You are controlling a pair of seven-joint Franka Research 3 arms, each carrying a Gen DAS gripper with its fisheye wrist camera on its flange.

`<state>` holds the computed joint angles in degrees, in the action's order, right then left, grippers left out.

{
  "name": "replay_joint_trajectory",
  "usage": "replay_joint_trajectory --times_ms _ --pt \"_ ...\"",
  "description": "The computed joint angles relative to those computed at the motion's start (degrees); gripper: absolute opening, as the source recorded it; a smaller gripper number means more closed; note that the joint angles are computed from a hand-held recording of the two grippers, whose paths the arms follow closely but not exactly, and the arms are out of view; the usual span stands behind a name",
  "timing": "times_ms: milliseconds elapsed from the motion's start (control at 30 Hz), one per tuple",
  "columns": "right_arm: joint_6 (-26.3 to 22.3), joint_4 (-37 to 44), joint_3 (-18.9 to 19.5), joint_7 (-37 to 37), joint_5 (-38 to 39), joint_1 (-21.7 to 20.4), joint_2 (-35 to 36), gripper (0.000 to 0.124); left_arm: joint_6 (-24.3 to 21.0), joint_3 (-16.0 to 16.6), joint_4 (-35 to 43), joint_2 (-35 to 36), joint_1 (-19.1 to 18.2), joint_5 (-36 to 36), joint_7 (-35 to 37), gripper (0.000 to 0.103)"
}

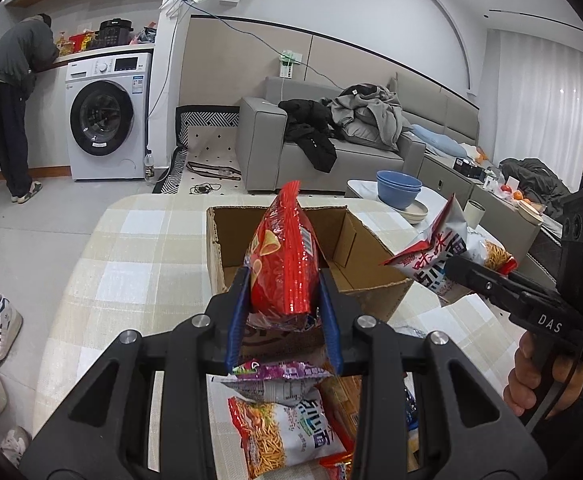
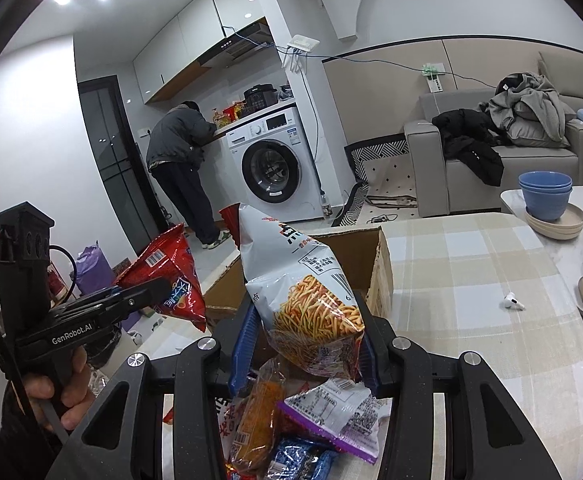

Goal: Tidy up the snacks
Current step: 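Lift the red chip bag with the left tool and carry it over the box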

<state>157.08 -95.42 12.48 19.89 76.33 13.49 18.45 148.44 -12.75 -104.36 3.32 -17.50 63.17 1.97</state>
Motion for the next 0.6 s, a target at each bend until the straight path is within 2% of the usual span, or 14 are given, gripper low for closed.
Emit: replay_joint_trajectory --times_ms 600 --pt "0.1 8.2 1.6 9.6 -10.9 -0.1 6.8 0.044 1.4 4.4 11.2 10.2 -1.0 -4.5 7.6 0.030"
